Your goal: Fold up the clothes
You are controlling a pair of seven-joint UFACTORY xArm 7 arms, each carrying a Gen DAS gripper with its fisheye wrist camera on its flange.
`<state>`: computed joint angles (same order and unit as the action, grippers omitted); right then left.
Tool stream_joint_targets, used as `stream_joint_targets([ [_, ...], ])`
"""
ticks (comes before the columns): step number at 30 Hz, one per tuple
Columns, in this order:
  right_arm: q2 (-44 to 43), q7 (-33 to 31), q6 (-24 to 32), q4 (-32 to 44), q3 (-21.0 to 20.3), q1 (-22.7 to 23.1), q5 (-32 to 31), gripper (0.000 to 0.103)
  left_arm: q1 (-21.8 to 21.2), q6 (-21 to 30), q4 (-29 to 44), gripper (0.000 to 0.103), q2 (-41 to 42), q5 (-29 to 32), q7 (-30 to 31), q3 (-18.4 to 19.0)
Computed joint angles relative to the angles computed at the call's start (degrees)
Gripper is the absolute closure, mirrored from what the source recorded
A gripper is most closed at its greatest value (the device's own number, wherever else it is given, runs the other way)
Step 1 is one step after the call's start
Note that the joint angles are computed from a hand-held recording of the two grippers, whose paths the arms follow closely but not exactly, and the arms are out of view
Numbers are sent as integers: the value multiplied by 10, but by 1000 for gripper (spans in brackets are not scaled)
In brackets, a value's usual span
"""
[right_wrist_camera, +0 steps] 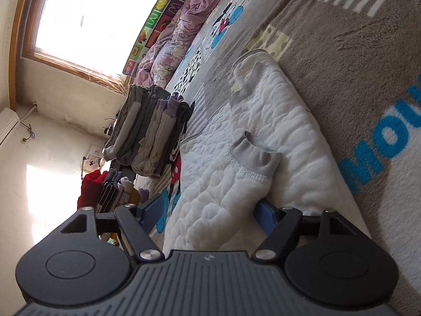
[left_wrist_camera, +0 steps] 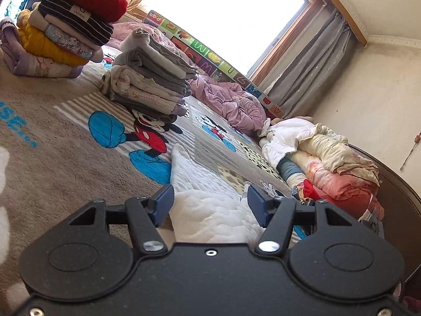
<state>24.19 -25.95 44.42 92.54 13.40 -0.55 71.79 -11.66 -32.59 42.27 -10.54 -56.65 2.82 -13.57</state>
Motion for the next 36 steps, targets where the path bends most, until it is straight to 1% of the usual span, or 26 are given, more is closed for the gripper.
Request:
stream_joint_targets([
  [1,1,-3,-8,-1,1,1,5,45,-1,0,-3,42,-2,6,-9,4],
  [3,3,-21,-21,-2,4,3,16,72,1,5,-7,42,-4,12,-22,8],
  [4,4,-34,-24,-1,6,4,18,76,4,10,-8,42,-6,9,-24,8],
  [5,4,-53,-25,-1,10,3,25,85,6,14,-8,42,-7,6,-26,7],
  [6,2,-75,-24,-1,13,1,35,89,9,19,-8,42,-8,5,-28,7],
  [9,-14,-142,-16,-9,18,-5,72,91,20,39,-5,42,-9,-9,-22,2],
  [12,-42,-203,3,-32,11,-14,119,92,30,54,3,42,-6,-29,1,-8],
  [15,-73,-255,32,-64,-10,-19,154,93,36,67,14,42,0,-49,29,-17],
  [17,-90,-275,45,-85,-27,-20,165,93,32,75,16,42,4,-33,26,-13],
  [19,-103,-288,55,-104,-44,-21,166,93,35,81,24,42,9,-33,49,-21],
  [21,-116,-302,60,-126,-58,-23,165,93,42,85,41,42,18,-66,108,-39],
  [24,-136,-320,64,-164,-77,-27,168,93,31,83,63,42,32,-105,165,-40],
  [27,-148,-331,65,-194,-91,-29,161,93,15,82,83,42,45,-156,209,-30],
  [31,-162,-353,49,-222,-100,-25,154,93,-8,68,121,42,65,-256,303,-14],
  [34,-165,-372,40,-226,-103,-19,141,93,-27,51,136,42,74,-294,338,6],
  [36,-166,-383,42,-228,-104,-19,136,93,-40,42,140,42,77,-304,341,21],
])
